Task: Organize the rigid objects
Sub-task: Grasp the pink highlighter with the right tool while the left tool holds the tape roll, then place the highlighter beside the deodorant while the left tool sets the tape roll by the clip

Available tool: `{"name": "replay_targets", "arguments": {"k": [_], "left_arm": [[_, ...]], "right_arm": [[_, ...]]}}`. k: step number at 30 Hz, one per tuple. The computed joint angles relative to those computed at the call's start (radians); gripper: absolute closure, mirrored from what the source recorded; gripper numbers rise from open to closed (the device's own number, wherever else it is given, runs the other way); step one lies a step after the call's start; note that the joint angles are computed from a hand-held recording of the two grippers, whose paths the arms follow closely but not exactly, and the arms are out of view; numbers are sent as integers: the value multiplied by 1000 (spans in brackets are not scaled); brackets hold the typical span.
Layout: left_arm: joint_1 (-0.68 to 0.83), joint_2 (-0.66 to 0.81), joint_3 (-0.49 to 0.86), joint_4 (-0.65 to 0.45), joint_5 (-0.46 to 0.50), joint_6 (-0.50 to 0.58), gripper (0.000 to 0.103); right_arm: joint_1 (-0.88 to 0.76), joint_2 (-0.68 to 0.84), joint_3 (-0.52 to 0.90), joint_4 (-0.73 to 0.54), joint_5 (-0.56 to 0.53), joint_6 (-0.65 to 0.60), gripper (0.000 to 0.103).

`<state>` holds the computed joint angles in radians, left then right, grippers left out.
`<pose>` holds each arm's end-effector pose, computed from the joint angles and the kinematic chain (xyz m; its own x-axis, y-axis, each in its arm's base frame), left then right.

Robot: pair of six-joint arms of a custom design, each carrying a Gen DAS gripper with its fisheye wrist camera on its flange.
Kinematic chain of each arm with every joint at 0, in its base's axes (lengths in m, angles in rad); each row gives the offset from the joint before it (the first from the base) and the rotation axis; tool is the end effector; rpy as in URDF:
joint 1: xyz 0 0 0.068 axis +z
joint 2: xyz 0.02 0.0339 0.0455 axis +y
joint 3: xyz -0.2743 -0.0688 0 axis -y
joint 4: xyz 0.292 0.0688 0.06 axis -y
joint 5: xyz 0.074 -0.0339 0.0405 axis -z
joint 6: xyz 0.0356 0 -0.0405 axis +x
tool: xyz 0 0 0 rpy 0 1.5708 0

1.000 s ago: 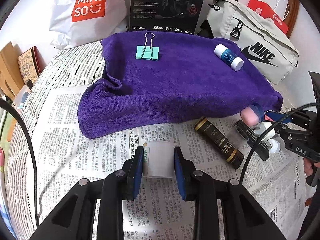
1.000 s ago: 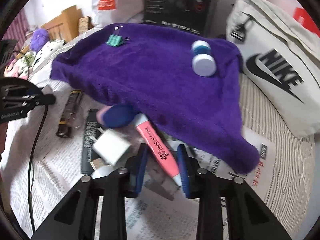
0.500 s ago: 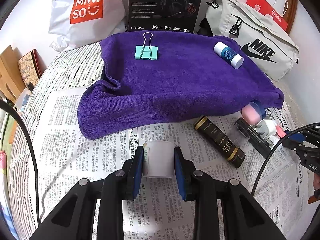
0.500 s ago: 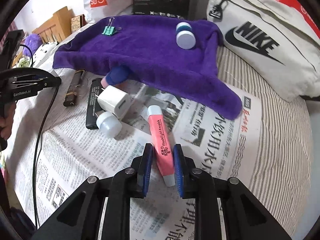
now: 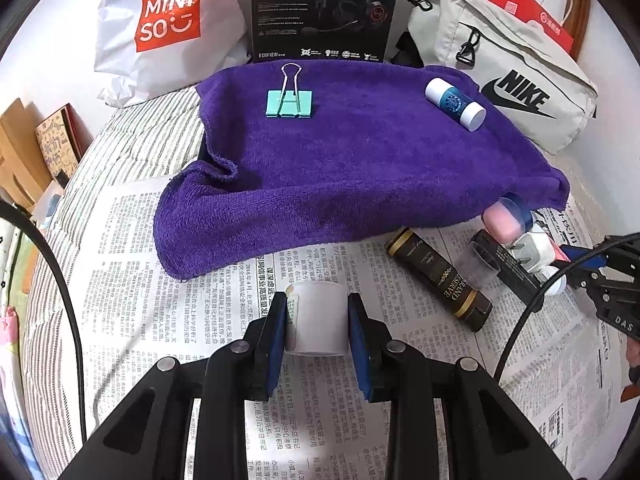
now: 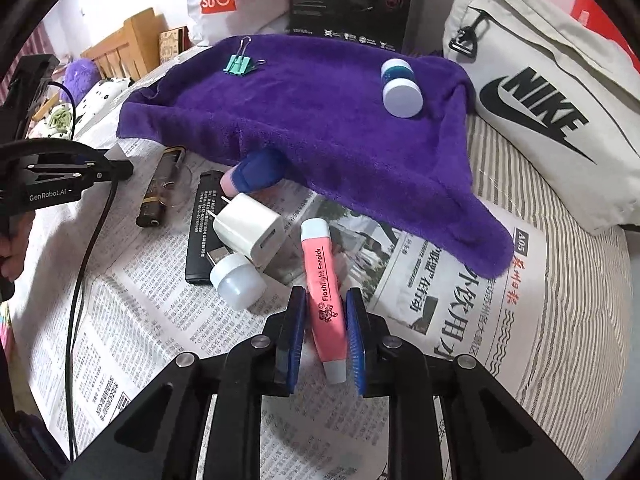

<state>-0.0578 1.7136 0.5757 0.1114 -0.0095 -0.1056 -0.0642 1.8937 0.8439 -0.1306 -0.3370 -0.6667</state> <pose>0.2923 -0.0166 0.0514 -0.8549 -0.0561 -0.5158 -0.0375 0.9982 -0.0465 0.3454 -0.0104 0.0507 -0.6850 -0.5408 -0.4882 -0.6218 0.7832 0.0050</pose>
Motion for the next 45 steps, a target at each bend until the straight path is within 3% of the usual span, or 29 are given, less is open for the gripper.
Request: {"name": "replay_targets", "arguments": {"k": [4,14,30,45], "left_arm": [[35,-15,-18,12,56,7,76],[0,-23,-14,-12,-3,10,75],[93,-109,-49,-32,127,52,76],[124,-172,-16,-84,145,72,76]], "right_arm": [[-6,11,30,-45,-29,3,85],[20,4,2,19,1,8,84],[-53,-31,22,-42,-76,18,86],[-49,-37,90,-100,-109,18,86]]}}
